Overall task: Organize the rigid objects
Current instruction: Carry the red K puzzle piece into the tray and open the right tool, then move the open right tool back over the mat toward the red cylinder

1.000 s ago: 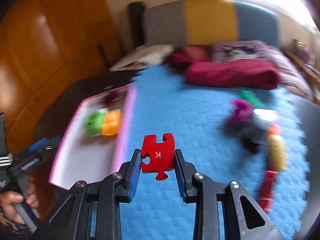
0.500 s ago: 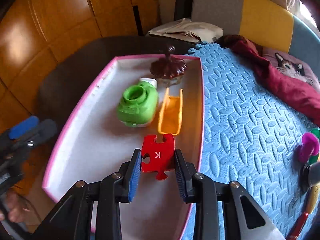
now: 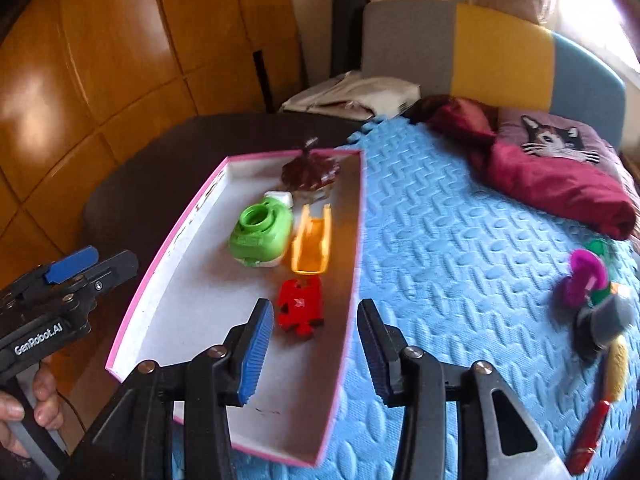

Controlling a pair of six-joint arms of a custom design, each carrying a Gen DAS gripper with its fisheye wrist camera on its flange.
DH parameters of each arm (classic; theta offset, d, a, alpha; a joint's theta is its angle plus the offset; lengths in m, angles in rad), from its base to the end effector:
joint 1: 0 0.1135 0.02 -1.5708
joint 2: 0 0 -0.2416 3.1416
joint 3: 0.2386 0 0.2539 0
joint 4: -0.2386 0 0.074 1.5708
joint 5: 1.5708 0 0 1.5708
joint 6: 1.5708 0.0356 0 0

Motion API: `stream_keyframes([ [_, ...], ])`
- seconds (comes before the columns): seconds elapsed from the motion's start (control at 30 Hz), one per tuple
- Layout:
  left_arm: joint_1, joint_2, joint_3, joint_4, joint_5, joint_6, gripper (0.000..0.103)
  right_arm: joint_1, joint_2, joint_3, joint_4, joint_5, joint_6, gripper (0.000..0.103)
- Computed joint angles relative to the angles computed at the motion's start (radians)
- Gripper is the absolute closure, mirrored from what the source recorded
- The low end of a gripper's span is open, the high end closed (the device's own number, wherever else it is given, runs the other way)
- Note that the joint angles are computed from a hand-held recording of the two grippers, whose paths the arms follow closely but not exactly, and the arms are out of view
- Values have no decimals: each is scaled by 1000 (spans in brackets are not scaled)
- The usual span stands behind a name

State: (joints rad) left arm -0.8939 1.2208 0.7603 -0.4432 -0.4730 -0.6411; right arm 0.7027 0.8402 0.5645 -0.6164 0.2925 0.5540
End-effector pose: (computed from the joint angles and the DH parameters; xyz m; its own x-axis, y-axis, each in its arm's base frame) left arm 0.1694 -0.1849 0.2015 -0.7038 0.0259 -0.7099 0.1204 0.9892 -0.0832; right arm 0.1443 0.1087 0.1999 -0.7580 0.0182 -0.6520 -0.0963 0.9855 0.1394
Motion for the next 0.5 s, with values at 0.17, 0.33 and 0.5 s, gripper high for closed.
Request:
stream_keyframes([
  [0.17, -48, 10, 24, -12, -31, 5, 27, -16, -183, -13, -156, 59, 13, 59],
  [0.33, -94, 25, 52, -26, -55, 11, 27, -99, -355, -16, -306, 83, -27, 59],
  [0.5, -136, 53, 84, -35, -67, 14, 26, -379, -548, -15, -427, -18, -186, 59],
])
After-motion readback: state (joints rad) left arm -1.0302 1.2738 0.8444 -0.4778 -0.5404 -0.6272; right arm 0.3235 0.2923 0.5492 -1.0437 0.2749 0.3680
